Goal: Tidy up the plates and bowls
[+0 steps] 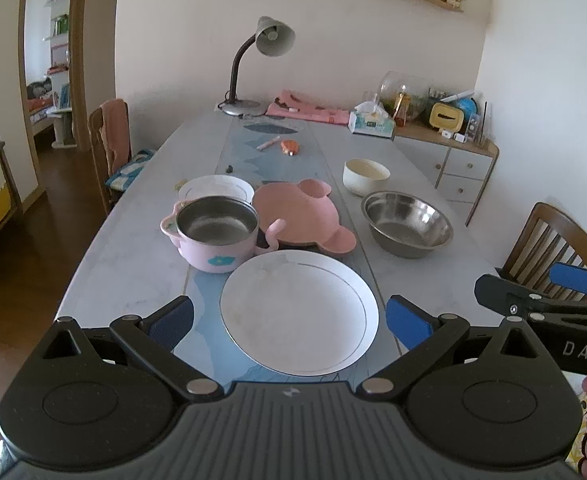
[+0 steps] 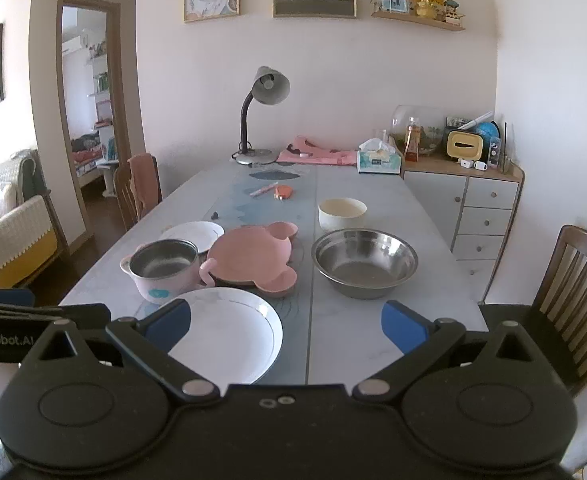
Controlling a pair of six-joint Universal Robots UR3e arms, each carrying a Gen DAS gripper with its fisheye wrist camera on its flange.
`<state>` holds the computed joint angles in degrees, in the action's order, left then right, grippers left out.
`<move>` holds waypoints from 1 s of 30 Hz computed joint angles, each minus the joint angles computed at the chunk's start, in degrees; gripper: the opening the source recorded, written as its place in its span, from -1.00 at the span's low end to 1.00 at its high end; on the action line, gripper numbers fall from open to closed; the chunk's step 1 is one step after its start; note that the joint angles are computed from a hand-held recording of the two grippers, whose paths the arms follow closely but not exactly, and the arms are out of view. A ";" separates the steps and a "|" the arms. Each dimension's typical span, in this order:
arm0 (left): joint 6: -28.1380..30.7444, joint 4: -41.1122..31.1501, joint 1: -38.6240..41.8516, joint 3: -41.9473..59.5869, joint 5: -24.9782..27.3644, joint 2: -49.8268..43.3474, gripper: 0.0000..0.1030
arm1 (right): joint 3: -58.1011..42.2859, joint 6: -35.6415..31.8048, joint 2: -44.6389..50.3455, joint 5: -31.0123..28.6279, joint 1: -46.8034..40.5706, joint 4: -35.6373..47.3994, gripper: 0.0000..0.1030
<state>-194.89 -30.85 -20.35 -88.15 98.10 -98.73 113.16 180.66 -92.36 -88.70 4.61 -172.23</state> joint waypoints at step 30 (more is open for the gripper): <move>-1.66 -18.32 7.75 33.71 0.29 -33.77 0.33 | -46.18 -11.96 42.61 11.86 -4.97 25.35 0.31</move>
